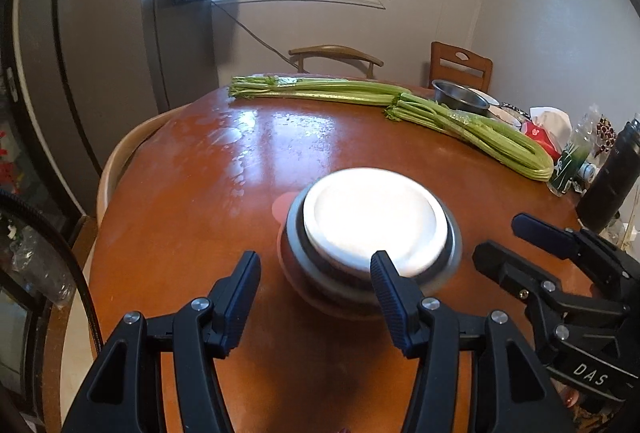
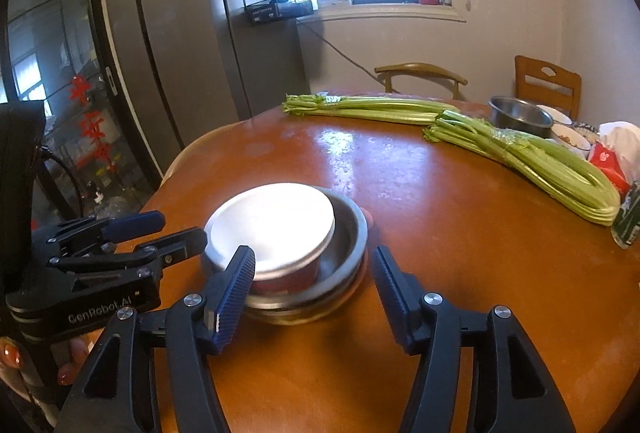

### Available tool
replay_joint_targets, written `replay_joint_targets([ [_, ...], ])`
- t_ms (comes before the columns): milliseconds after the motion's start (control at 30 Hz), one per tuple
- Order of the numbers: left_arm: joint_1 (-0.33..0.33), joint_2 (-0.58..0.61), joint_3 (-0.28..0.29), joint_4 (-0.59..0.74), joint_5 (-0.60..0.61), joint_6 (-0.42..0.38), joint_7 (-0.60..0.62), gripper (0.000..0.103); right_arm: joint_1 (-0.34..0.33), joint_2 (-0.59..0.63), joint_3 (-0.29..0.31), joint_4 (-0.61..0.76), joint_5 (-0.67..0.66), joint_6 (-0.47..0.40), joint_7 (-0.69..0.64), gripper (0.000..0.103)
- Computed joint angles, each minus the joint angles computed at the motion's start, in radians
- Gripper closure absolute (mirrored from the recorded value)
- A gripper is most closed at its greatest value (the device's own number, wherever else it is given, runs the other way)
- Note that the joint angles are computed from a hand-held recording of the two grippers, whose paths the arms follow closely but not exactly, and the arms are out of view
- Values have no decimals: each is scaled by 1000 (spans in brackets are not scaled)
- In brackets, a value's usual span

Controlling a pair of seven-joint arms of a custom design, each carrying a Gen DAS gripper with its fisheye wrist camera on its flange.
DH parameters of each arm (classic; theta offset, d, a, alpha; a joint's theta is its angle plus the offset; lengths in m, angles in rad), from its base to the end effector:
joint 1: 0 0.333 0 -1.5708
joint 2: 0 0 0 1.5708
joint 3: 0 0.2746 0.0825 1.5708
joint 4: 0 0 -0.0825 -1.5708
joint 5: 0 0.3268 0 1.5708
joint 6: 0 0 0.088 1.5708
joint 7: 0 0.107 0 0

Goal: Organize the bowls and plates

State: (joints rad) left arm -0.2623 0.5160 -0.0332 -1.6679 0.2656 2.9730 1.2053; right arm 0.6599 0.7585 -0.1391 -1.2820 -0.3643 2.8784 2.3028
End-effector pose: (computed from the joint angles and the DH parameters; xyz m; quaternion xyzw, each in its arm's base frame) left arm 0.6259 -0.2054 0.3961 -0.5969 0.7027 -0.3149 0.2253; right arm 0.5915 0.4006 0.3929 -0.6951 0.5797 -0.2109 0.3693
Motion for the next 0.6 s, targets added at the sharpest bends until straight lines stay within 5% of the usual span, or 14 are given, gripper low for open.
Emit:
replay_joint_targets([
  [233, -98, -84, 96, -193, 80, 95, -140, 46, 108, -109, -101, -212, -114, 75, 137, 35],
  [600, -334, -156, 355, -321, 375, 178, -467, 44, 204, -220, -205, -411, -370, 102, 440, 34],
])
